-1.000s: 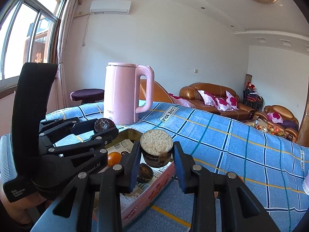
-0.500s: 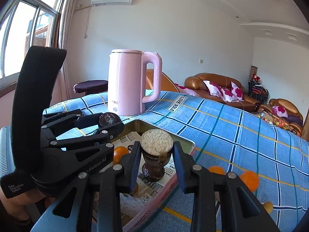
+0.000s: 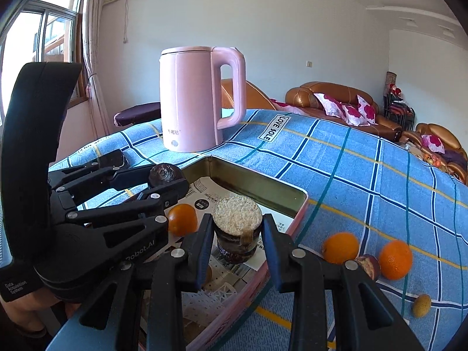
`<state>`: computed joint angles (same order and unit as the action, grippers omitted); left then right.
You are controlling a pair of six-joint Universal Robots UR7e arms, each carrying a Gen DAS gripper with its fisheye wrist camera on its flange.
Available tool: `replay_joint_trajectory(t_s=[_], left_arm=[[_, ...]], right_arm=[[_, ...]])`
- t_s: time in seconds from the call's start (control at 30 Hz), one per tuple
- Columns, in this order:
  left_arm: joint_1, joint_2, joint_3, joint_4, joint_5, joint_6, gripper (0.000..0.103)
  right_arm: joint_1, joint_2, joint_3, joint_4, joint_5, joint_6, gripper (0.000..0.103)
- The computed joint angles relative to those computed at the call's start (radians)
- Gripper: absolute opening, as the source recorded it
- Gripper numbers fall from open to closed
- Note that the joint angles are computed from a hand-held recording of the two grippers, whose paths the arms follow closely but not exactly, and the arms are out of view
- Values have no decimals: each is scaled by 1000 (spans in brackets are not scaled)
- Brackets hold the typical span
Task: Organize fruits
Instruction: 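Open the left tool to drop the brown cake in the tin while the right tool releases its cake, then move the right tool to a mandarin orange while the left tool moves to a wrapped cylindrical snack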
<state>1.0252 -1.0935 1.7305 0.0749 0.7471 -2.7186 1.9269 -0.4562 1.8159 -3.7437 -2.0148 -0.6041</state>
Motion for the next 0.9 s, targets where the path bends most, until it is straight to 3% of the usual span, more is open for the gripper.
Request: replay_joint_trajectory(t_s=[0.27, 0.43, 0.57, 0.63, 0.67, 0.77, 0.9], left_arm=[[2, 21, -23, 34, -20, -11, 42], [-2, 11, -10, 7, -49, -8, 74], [-10, -25, 33, -38, -36, 22, 79], [-13, -39, 52, -60, -31, 30, 97], [-16, -52, 68, -83, -27, 38, 100], [-21, -78, 94, -113, -2, 35, 102], [-29, -97, 117, -155, 5, 41, 102]], right_arm=[[-4, -16, -3, 88, -7, 29, 36], [-5, -24, 9, 87, 3, 26, 37], [-1, -23, 25, 35, -4, 10, 49], [0, -23, 37, -5, -10, -2, 54], [-2, -27, 46, -22, -5, -5, 54], [-9, -46, 74, -68, 11, -11, 64], [-16, -68, 92, -104, -8, -30, 65]])
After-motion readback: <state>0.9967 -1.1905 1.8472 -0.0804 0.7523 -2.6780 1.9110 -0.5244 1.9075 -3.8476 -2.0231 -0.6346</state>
